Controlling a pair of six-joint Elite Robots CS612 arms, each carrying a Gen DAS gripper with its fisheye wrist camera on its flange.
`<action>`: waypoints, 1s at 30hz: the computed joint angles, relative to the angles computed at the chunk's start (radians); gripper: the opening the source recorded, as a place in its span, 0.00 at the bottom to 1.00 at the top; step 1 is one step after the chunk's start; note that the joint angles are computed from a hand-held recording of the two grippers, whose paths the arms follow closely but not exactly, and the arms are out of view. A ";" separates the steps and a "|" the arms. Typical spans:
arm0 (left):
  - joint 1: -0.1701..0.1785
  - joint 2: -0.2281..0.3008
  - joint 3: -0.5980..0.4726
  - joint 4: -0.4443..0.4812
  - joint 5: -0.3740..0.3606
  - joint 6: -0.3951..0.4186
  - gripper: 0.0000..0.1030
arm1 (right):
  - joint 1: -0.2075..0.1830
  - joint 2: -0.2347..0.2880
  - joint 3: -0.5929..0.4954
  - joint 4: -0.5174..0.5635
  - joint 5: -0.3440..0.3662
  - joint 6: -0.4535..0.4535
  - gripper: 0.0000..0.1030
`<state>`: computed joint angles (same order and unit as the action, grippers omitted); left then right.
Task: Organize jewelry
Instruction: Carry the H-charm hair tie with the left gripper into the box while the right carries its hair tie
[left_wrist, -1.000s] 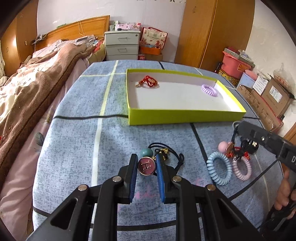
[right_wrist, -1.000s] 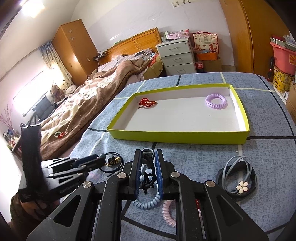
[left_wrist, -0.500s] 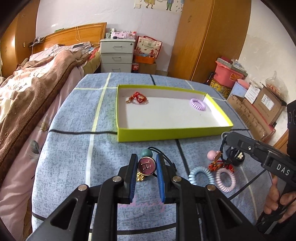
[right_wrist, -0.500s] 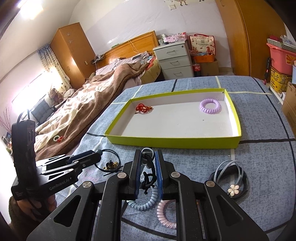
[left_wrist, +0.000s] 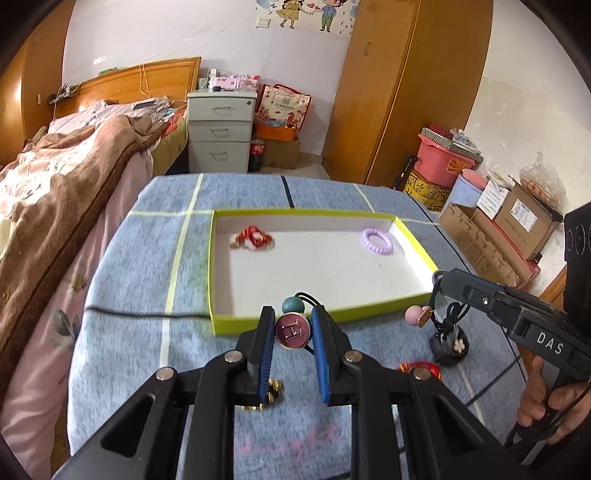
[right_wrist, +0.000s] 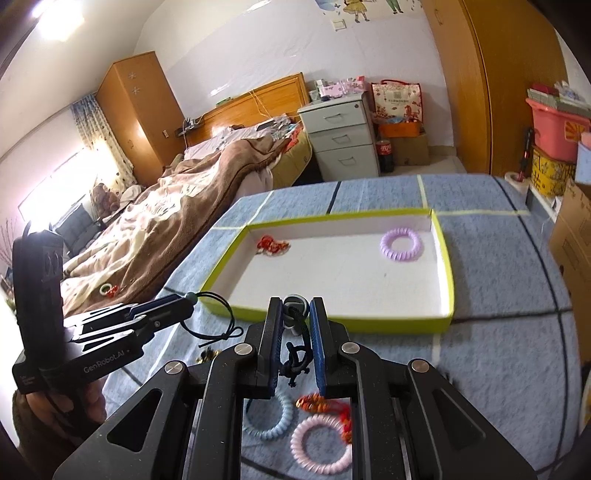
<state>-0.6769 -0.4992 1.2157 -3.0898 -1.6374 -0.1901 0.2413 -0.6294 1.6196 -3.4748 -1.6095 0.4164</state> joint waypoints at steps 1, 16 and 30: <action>0.000 0.004 -0.012 0.006 0.000 0.004 0.20 | -0.001 0.000 -0.005 0.008 -0.002 -0.006 0.15; 0.022 0.092 -0.209 0.137 -0.023 -0.005 0.20 | -0.056 0.057 -0.180 0.182 0.067 -0.042 0.15; 0.031 0.186 -0.375 0.289 -0.054 -0.034 0.20 | -0.076 0.137 -0.333 0.377 0.108 -0.046 0.15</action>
<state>-0.6461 -0.3135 0.8402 -2.8012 -1.6910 -0.2239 0.1651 -0.4927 1.2868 -3.0982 -1.5014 0.3707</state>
